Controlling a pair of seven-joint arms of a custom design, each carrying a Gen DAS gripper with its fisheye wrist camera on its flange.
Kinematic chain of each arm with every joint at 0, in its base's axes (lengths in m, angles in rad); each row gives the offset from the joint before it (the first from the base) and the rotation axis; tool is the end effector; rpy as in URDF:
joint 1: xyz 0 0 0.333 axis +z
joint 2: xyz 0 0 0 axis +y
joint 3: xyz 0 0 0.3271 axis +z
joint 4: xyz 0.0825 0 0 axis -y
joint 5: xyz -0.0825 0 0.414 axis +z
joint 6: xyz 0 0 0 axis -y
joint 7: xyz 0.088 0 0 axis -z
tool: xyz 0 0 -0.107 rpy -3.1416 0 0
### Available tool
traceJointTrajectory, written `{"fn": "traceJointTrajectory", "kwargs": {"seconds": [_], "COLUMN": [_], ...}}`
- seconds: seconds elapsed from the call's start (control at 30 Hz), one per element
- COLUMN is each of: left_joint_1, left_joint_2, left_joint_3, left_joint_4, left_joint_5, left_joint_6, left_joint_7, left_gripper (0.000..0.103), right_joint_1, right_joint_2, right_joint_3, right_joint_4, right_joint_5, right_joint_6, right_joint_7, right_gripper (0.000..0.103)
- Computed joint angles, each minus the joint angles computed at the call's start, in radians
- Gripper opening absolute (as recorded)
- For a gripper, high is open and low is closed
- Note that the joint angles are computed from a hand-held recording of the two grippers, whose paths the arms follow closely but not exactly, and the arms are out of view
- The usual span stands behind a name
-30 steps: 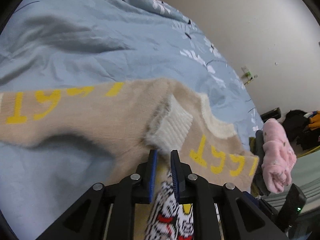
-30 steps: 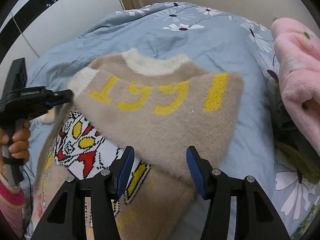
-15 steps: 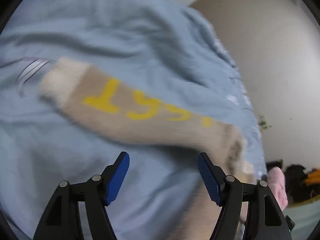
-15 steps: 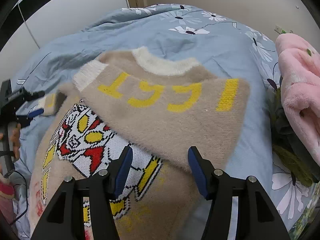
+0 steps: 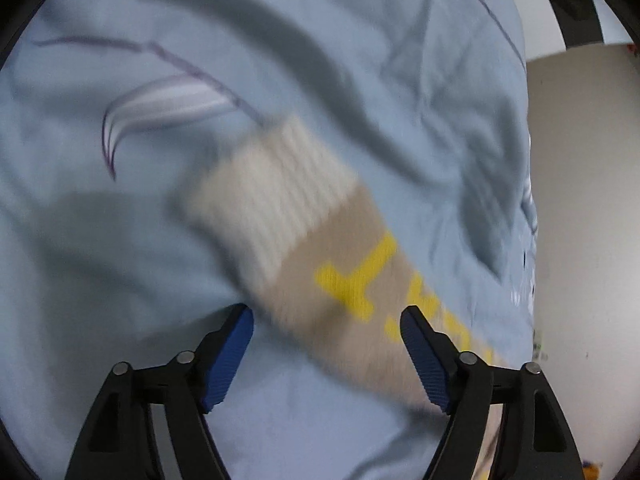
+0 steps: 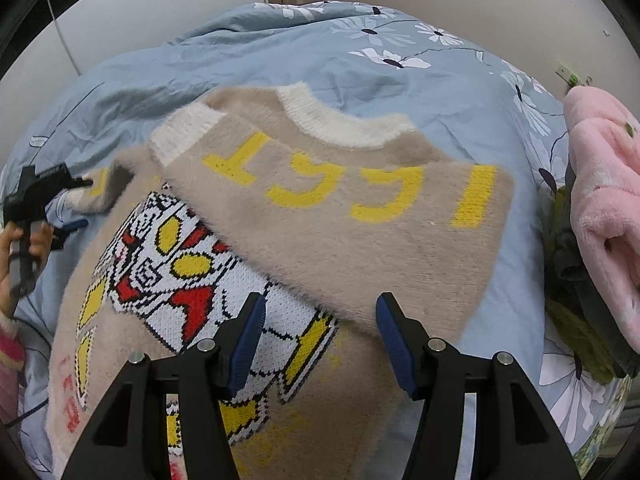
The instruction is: Fold clothes
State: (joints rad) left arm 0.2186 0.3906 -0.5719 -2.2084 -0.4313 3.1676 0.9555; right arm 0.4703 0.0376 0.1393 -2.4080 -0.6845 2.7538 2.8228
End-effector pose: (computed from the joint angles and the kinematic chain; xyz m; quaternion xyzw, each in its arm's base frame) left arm 0.5913 -0.1672 0.2734 0.8780 -0.3568 0.3129 0.0616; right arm 0.4219 0.3263 0.3111 -0.6736 0.7042 -0.1478 0.1687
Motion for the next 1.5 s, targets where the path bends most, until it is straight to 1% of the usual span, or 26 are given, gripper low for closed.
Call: {"fn": "traceJointTrajectory", "kwargs": {"seconds": [0.17,0.2,0.33,0.37,0.4,0.43,0.47,0.5,0.57,0.6,0.63,0.7,0.83,0.87,0.97,1.0,1.03,1.07,1.1,1.13,1.2,1.27,1.33,1.4,1.43,1.5], "left_joint_1": [-0.128,-0.133,-0.16,-0.179,-0.209,-0.255,-0.303,-0.325,-0.325,-0.306,-0.282,-0.254,-0.361,-0.411,-0.451,-0.502,-0.573,-0.612,-0.629,-0.641,-0.682,-0.705,-0.726,-0.729,-0.718,-0.688], "left_joint_2": [0.015,0.016,0.012,0.007,0.002,-0.002,-0.011,-0.017,-0.027,-0.031,-0.034,-0.049,-0.099,-0.117,-0.162,-0.164,-0.155,-0.155,-0.12,-0.115,-0.129,-0.136,-0.134,-0.112,-0.115,-0.083], "left_joint_3": [0.135,0.14,0.174,0.194,0.227,0.277,0.333,0.354,0.359,0.339,0.315,0.282,0.375,0.42,0.447,0.489,0.546,0.573,0.581,0.582,0.589,0.575,0.559,0.524,0.493,0.403], "left_joint_4": [0.03,0.031,0.04,0.04,0.041,0.048,0.045,0.037,0.019,0.008,-0.002,-0.024,-0.053,-0.063,-0.075,-0.057,-0.026,0.004,0.069,0.099,0.134,0.18,0.227,0.285,0.294,0.357], "left_joint_5": [0.058,0.063,0.086,0.093,0.105,0.127,0.182,0.167,0.173,0.164,0.154,0.148,0.22,0.251,0.314,0.36,0.411,0.471,0.496,0.546,0.642,0.727,0.811,0.856,0.854,0.809], "left_joint_6": [-0.007,-0.003,-0.037,-0.046,-0.058,-0.073,-0.088,-0.086,-0.074,-0.063,-0.05,-0.025,-0.007,0.0,0.0,-0.012,-0.027,-0.055,-0.073,-0.099,-0.113,-0.133,-0.133,-0.132,-0.13,-0.138], "left_joint_7": [-0.037,-0.041,-0.059,-0.068,-0.084,-0.109,-0.162,-0.16,-0.182,-0.18,-0.174,-0.157,-0.193,-0.211,-0.198,-0.227,-0.263,-0.279,-0.265,-0.282,-0.295,-0.293,-0.295,-0.276,-0.246,-0.144], "left_gripper": [0.081,0.081,0.079,0.079,0.073,0.063,0.058,0.045,0.033,0.021,0.016,0.013,0.012,0.011,0.011,0.011,0.011,0.011,0.011,0.01,0.01,0.01,0.01,0.01,0.01,0.01], "right_joint_1": [-0.002,-0.001,0.002,0.002,0.001,0.002,0.002,0.002,0.004,0.005,0.006,0.008,0.009,0.009,0.004,0.002,0.0,-0.003,-0.006,-0.01,-0.02,-0.032,-0.048,-0.068,-0.08,-0.107], "right_joint_2": [0.009,0.01,0.01,0.01,0.01,0.01,0.009,0.01,0.012,0.012,0.012,0.009,0.0,-0.004,-0.017,-0.021,-0.027,-0.033,-0.04,-0.047,-0.063,-0.082,-0.105,-0.13,-0.143,-0.171], "right_joint_3": [-0.003,-0.004,-0.005,-0.006,-0.006,-0.006,-0.006,-0.005,-0.004,-0.003,-0.003,-0.003,0.0,0.0,0.002,0.003,0.004,0.005,0.007,0.009,0.013,0.019,0.027,0.038,0.045,0.062], "right_joint_4": [0.002,0.003,0.003,0.001,0.001,0.001,0.0,0.002,0.006,0.007,0.007,0.005,-0.005,-0.009,-0.024,-0.028,-0.033,-0.04,-0.045,-0.051,-0.067,-0.084,-0.105,-0.127,-0.138,-0.161], "right_joint_5": [0.018,0.019,0.021,0.022,0.024,0.024,0.026,0.027,0.031,0.033,0.033,0.028,0.021,0.018,0.01,0.005,-0.003,-0.012,-0.018,-0.024,-0.043,-0.063,-0.088,-0.12,-0.141,-0.182], "right_joint_6": [0.014,0.013,0.015,0.019,0.02,0.02,0.02,0.018,0.012,0.009,0.006,0.01,0.019,0.022,0.038,0.043,0.048,0.054,0.058,0.063,0.08,0.094,0.108,0.124,0.132,0.145], "right_joint_7": [-0.01,-0.011,-0.015,-0.015,-0.016,-0.016,-0.017,-0.019,-0.026,-0.028,-0.027,-0.021,-0.004,0.001,0.017,0.025,0.036,0.047,0.055,0.064,0.087,0.113,0.148,0.19,0.216,0.271], "right_gripper": [0.059,0.059,0.059,0.059,0.059,0.059,0.059,0.059,0.059,0.059,0.059,0.059,0.059,0.059,0.059,0.059,0.059,0.059,0.059,0.059,0.059,0.059,0.059,0.059,0.059,0.059]}}
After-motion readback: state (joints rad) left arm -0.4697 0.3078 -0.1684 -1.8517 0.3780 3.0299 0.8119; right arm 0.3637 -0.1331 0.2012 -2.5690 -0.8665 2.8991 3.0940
